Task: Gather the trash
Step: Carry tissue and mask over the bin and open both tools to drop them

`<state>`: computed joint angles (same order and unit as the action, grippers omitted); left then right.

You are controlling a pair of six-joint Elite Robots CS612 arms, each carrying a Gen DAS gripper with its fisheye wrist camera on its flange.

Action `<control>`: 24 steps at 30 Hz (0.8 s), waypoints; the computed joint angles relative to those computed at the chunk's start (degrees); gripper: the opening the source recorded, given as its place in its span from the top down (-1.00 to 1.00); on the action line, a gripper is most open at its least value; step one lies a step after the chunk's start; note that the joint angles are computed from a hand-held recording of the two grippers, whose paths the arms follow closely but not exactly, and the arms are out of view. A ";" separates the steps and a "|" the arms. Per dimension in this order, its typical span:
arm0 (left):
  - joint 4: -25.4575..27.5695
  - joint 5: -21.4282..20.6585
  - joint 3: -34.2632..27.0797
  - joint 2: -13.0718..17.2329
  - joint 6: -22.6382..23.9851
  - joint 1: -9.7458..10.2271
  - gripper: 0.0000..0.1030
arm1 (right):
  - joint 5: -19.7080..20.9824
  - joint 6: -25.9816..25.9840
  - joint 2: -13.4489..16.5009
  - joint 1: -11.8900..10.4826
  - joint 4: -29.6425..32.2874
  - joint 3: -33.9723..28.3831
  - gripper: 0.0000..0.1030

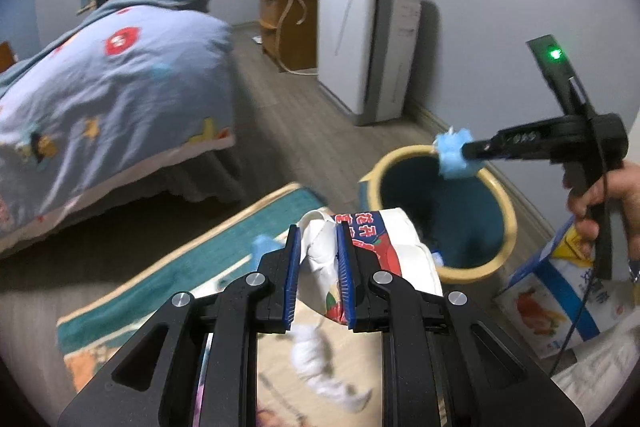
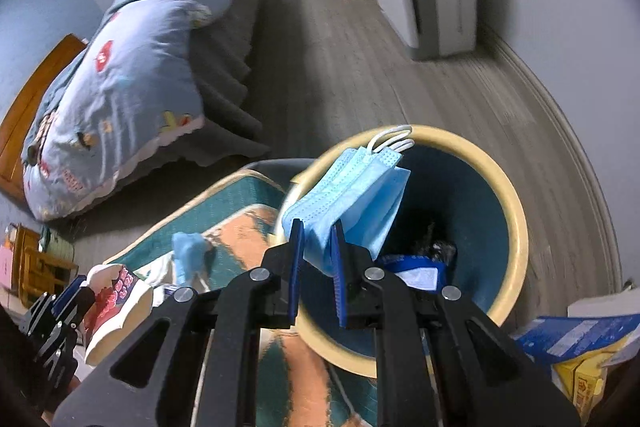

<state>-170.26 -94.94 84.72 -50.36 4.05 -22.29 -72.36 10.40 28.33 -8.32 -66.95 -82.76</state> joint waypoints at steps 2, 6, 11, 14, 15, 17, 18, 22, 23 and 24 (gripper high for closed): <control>0.94 -0.57 -1.27 0.63 0.85 -0.61 0.62 | -0.16 0.79 0.32 -0.33 0.51 -0.11 0.74; 3.15 -1.49 -3.65 1.81 1.95 -1.62 0.62 | 0.09 3.43 1.11 -1.33 1.74 -0.39 0.74; 5.50 -2.50 -6.46 3.31 2.12 -2.38 0.62 | -0.81 5.39 1.69 -1.97 2.45 -0.46 0.75; 7.51 -3.50 -8.11 4.31 1.05 -2.54 0.62 | -1.41 6.63 1.84 -2.14 2.60 -0.10 0.74; 8.01 -3.85 -8.53 4.59 0.83 -2.59 0.62 | -1.47 7.14 1.92 -2.27 2.67 -0.06 0.74; 8.83 -4.05 -9.30 5.22 0.96 -2.84 0.62 | -1.27 7.66 2.03 -2.49 2.77 -0.03 0.74; 9.51 -3.91 -9.76 5.62 1.31 -3.03 0.62 | -1.33 7.91 2.12 -2.61 2.79 -0.07 0.74; 10.96 -4.04 -10.89 6.57 1.15 -3.26 0.62 | -1.02 8.60 2.36 -2.89 3.03 -0.22 0.74; 11.04 -4.00 -10.89 6.62 1.14 -3.27 0.62 | -0.98 8.66 2.40 -2.95 3.11 -0.23 0.74; 11.46 -3.91 -11.24 6.88 1.27 -3.24 0.62 | -0.90 8.68 2.39 -3.01 3.13 -0.20 0.74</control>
<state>-158.81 -98.85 73.47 -43.48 5.33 -25.54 -73.26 19.08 30.72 -11.34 -63.82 -82.97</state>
